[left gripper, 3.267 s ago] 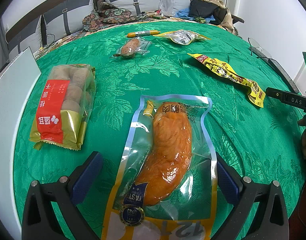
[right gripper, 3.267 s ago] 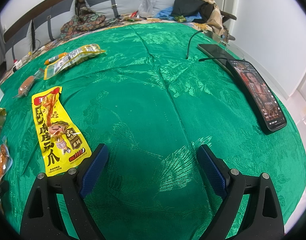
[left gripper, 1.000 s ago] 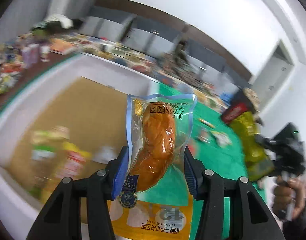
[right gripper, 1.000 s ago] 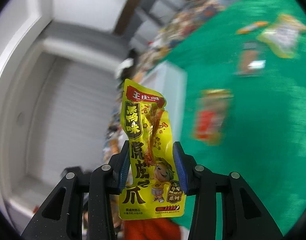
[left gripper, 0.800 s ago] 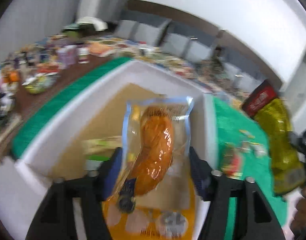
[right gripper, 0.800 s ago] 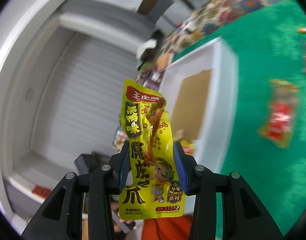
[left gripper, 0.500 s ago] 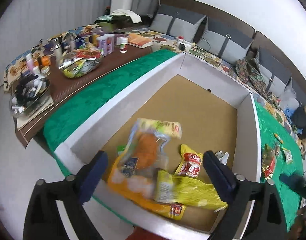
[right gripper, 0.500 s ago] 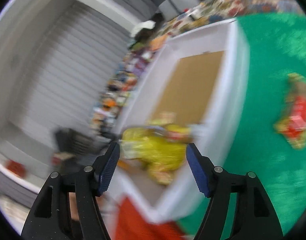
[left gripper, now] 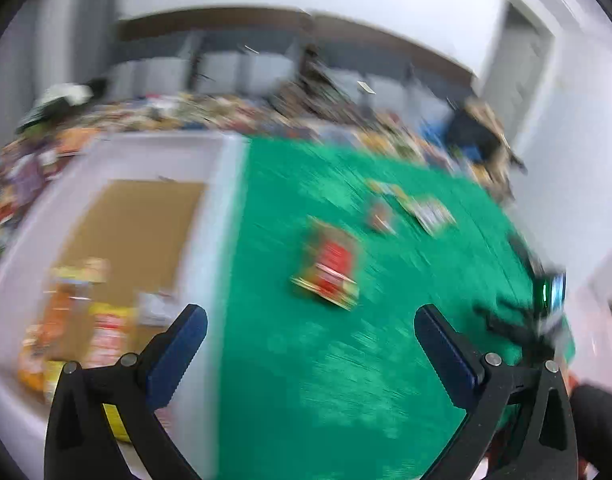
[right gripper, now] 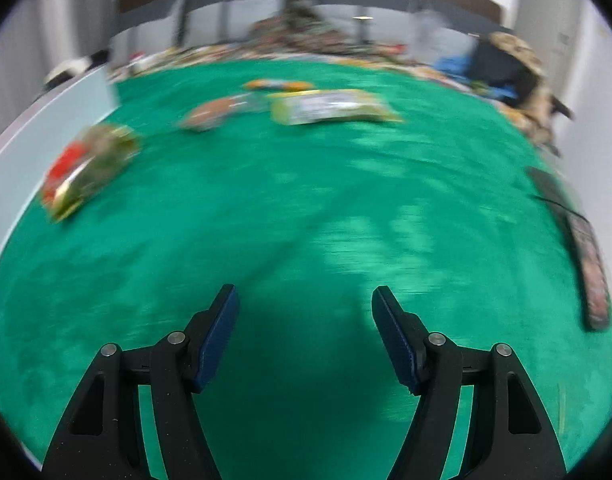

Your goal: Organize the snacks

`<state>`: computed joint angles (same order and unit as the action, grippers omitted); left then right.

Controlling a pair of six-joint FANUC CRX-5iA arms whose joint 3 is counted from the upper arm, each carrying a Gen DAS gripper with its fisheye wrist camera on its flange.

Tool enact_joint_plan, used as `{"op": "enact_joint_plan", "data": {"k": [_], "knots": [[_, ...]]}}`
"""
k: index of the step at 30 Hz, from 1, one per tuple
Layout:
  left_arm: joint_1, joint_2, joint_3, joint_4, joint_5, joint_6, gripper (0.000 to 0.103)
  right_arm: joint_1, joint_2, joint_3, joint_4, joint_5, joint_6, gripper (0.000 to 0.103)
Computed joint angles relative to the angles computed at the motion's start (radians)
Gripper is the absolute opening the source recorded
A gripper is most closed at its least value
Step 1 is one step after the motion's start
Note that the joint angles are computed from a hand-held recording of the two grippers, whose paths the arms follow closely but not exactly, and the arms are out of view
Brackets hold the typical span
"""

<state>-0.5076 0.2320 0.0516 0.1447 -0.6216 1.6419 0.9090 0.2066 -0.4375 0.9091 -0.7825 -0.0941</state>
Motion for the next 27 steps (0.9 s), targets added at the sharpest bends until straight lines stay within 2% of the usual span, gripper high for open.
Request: {"op": "enact_joint_plan", "data": {"k": [4,6,11,14,17,20,27], "knots": [[-0.089,0.183,0.153,-0.027,-0.092,0.018,0.102,-0.043,-0.012,-0.034,0.028,-0.013,-0.094,0.073],[-0.129,0.277,0.261,-0.1,-0.156,0.08,0.102,-0.056,-0.017,-0.05,0.036,-0.009,-0.108,0.072],[-0.19,0.419,0.446,-0.26,-0.243,0.201,0.102,-0.062,-0.02,-0.066,0.023,-0.001,-0.093,0.072],[-0.212,0.469,0.52,-0.348,-0.285,0.247,0.102,-0.052,-0.066,-0.112,0.004,0.005,-0.123,0.081],[-0.199,0.454,0.467,-0.329,-0.205,0.276,0.103,-0.046,-0.06,-0.103,-0.009,-0.015,-0.119,0.084],[-0.196,0.445,0.456,-0.357,-0.191,0.321,0.103,-0.047,-0.061,-0.103,-0.014,-0.014,-0.123,0.086],[-0.196,0.452,0.459,-0.358,-0.181,0.321,0.103,-0.046,-0.063,-0.102,-0.022,-0.022,-0.123,0.088]]}}
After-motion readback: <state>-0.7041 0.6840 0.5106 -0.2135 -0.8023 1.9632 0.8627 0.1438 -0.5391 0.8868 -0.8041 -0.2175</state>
